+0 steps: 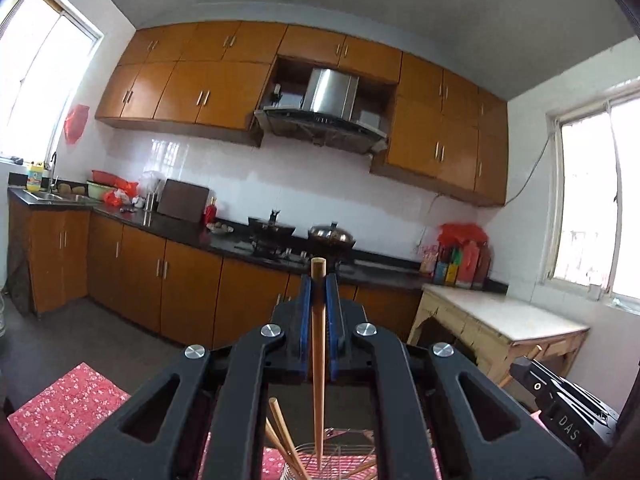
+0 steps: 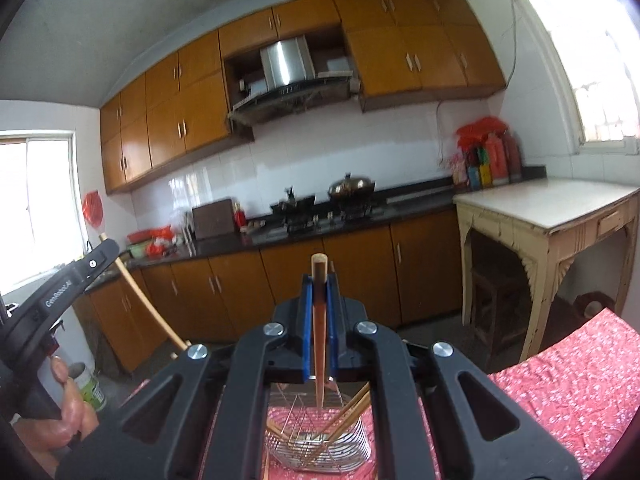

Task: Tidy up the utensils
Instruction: 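Lower both chopsticks into the wire holder and open both tools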

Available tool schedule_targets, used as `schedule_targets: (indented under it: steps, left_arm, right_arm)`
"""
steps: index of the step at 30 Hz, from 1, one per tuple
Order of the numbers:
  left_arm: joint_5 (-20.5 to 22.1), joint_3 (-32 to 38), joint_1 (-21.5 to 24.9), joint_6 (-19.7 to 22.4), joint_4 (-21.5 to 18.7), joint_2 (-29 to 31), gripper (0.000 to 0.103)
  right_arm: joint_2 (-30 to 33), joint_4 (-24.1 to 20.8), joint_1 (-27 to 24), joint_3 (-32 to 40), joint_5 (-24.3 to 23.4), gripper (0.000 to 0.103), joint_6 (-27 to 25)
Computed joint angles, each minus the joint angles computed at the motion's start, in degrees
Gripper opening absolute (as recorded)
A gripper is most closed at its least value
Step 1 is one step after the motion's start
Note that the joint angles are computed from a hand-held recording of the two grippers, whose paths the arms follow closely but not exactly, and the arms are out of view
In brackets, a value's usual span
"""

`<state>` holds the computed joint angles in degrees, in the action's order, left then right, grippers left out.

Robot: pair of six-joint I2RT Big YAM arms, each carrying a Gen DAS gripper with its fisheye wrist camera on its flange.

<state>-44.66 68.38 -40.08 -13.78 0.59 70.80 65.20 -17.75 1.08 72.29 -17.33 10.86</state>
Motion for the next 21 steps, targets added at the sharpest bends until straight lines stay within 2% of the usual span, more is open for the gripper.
schedule_targets:
  steps: [3, 10, 18, 21]
  left_arm:
    - [1.4, 0.5, 1.1, -2.1, -2.7, 1.2, 0.007]
    - [4.1, 1.5, 2.5, -3.4, -5.8, 3.1, 0.007]
    - [6.3, 3.0, 3.7, -4.5, -8.5, 4.4, 0.007]
    - [6.7, 3.7, 4.1, -4.8, -9.9, 4.9, 0.007]
  right_arm:
    - [3.5, -2.7, 0.7, 2.1, -1.0, 0.008, -0.1]
    - [8.0, -5.4, 0.5, 4.8, -2.7, 0.008, 1.3]
    - [9.5, -6.8, 0.8, 5.8, -3.1, 0.008, 1.1]
    - [10.0, -7.2, 1.3, 6.5, -1.7, 0.008, 0.8]
